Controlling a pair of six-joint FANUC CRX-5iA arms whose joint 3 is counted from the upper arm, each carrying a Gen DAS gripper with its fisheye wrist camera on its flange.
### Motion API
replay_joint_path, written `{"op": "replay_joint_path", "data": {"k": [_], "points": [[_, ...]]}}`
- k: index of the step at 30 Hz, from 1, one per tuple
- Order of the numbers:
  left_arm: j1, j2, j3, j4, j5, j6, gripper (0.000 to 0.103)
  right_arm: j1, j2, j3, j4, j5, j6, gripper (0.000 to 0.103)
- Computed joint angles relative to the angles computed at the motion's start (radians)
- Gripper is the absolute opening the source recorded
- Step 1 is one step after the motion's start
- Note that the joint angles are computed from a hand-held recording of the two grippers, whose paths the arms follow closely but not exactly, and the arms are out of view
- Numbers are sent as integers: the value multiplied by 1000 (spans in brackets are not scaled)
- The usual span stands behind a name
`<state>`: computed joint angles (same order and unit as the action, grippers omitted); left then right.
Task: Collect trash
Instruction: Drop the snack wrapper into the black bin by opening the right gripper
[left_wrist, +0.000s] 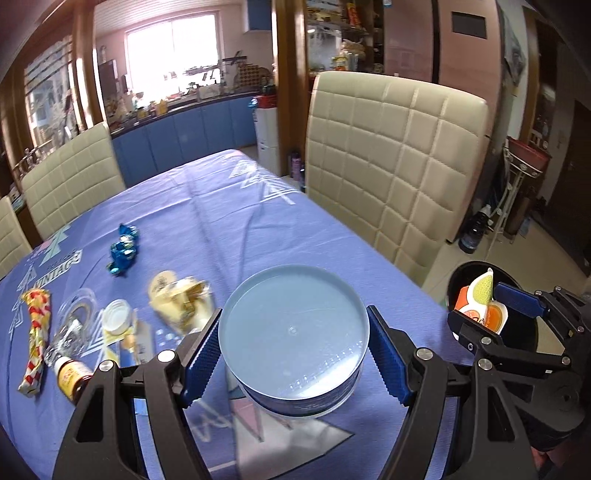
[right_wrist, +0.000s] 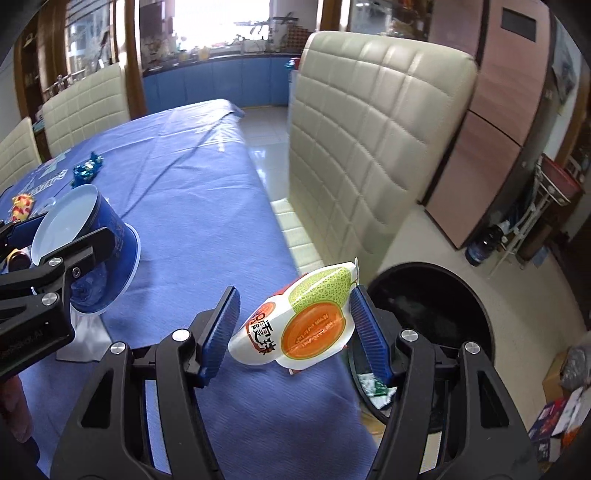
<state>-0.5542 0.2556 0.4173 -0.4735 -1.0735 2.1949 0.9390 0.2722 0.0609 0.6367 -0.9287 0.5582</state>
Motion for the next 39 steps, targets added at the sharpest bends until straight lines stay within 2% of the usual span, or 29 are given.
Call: {"op": "replay_joint_path", "data": {"k": [18, 28, 39], "points": [[-49, 105, 109, 97, 67, -162, 72, -13, -118, -151, 102, -75, -175, 63], [-58, 140, 147, 123, 91, -213, 72, -26, -133, -173, 131, -91, -215, 63], [-62, 218, 244, 127, 104, -251, 72, -59, -134, -196, 172, -83, -257, 63]]}}
